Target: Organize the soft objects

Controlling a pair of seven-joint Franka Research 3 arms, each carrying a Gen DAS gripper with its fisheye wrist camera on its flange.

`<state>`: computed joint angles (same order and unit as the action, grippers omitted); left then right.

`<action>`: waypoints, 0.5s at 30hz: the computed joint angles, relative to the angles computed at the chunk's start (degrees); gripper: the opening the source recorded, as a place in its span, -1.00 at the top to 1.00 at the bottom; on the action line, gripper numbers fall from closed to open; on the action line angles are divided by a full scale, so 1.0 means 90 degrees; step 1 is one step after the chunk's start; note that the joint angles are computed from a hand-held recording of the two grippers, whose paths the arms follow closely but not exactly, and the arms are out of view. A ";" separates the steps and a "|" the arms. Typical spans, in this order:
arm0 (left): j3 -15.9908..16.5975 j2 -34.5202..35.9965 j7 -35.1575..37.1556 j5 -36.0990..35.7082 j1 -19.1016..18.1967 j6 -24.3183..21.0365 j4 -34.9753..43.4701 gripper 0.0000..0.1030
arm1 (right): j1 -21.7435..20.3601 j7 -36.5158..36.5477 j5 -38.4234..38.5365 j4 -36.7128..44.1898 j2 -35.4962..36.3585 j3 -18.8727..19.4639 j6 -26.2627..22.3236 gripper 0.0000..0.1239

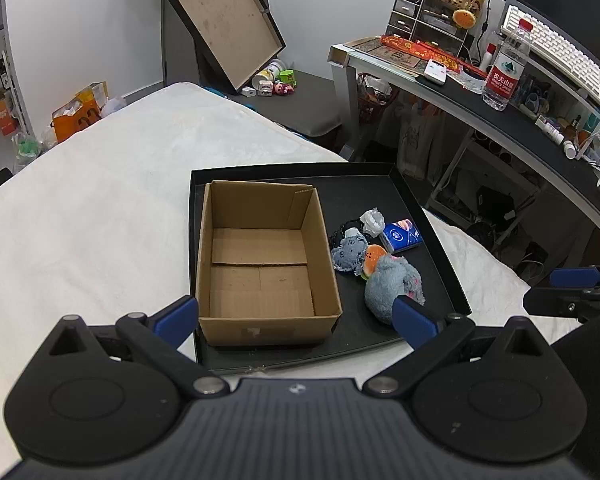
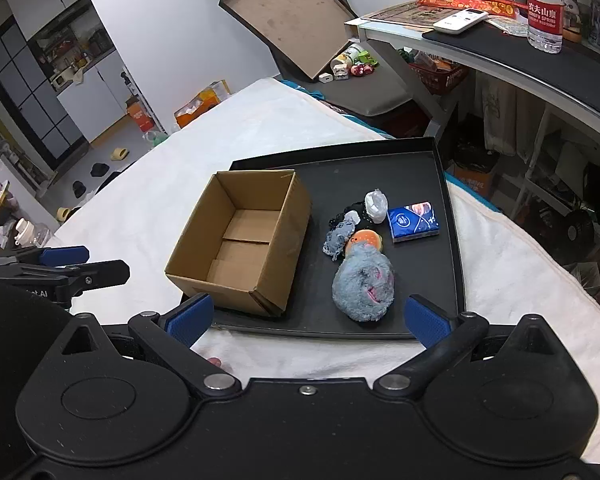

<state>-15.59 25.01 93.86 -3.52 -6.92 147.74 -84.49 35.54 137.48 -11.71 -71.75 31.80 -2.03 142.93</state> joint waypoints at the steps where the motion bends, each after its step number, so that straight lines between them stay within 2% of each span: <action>1: -0.0003 0.0003 0.0003 -0.0004 0.0003 -0.0005 0.0006 -0.98 | 0.0000 0.0010 0.0004 -0.0027 -0.0012 -0.0001 0.0016 -0.66; 15: -0.0014 0.0040 0.0023 -0.0027 0.0022 0.0012 -0.0017 -0.98 | 0.0000 0.0052 -0.0057 -0.0049 -0.0050 -0.0013 -0.0104 -0.66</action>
